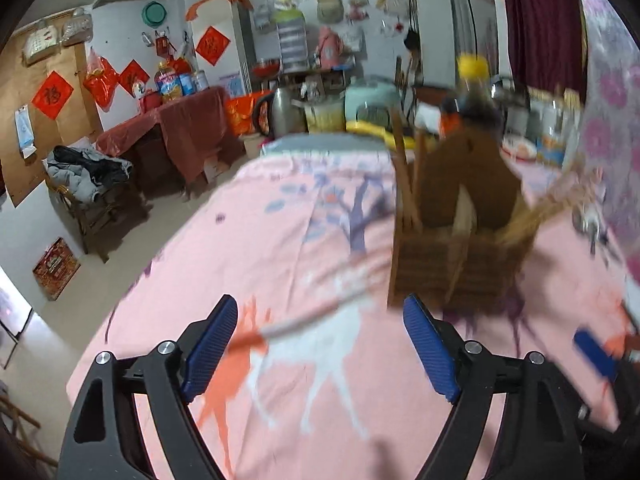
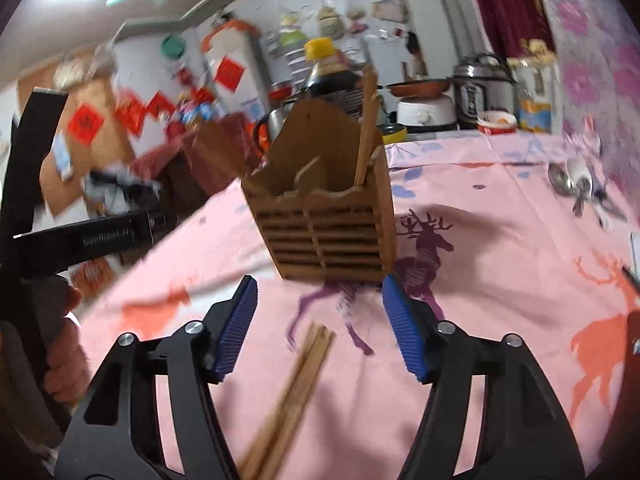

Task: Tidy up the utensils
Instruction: 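Drop the left tool's chopstick into the holder while the right tool releases its own, then move both open tools back over the remaining chopsticks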

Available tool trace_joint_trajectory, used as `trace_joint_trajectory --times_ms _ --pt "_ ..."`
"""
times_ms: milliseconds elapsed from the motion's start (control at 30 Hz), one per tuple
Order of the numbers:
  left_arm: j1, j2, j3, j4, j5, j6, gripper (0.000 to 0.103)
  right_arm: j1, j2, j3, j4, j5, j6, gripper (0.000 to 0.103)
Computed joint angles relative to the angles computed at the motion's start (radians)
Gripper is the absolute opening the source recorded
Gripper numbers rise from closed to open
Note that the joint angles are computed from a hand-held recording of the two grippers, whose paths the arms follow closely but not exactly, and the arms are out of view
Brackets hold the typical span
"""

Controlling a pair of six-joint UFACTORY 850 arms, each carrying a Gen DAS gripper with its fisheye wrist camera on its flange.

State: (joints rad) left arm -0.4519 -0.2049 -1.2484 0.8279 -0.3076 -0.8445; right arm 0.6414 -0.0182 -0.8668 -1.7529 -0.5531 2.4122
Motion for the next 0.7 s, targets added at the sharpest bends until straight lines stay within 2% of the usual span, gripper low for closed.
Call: trace_joint_trajectory --times_ms 100,167,233,333,400,533,700 --pt "-0.006 -0.007 0.021 -0.176 -0.042 0.168 0.084 0.001 0.012 0.023 -0.049 0.012 0.012 0.07" --pt "-0.009 -0.036 0.011 -0.266 -0.097 0.258 0.084 -0.012 0.017 0.021 -0.001 0.038 -0.044 0.075" --pt "-0.008 -0.059 0.001 -0.302 -0.128 0.288 0.083 -0.032 0.03 0.036 -0.013 0.087 -0.008 0.075" --pt "-0.002 -0.086 -0.027 -0.355 -0.153 0.31 0.083 -0.039 0.021 0.029 0.055 0.13 -0.088 0.075" --pt "0.002 -0.099 -0.041 -0.381 -0.161 0.321 0.083 -0.037 0.022 0.03 0.038 0.15 -0.088 0.075" --pt "0.001 -0.121 -0.066 -0.399 -0.167 0.336 0.083 -0.032 0.028 0.038 0.036 0.124 -0.081 0.075" --pt "0.012 -0.116 -0.051 -0.458 -0.131 0.391 0.083 -0.021 0.013 0.027 0.076 0.09 -0.131 0.075"
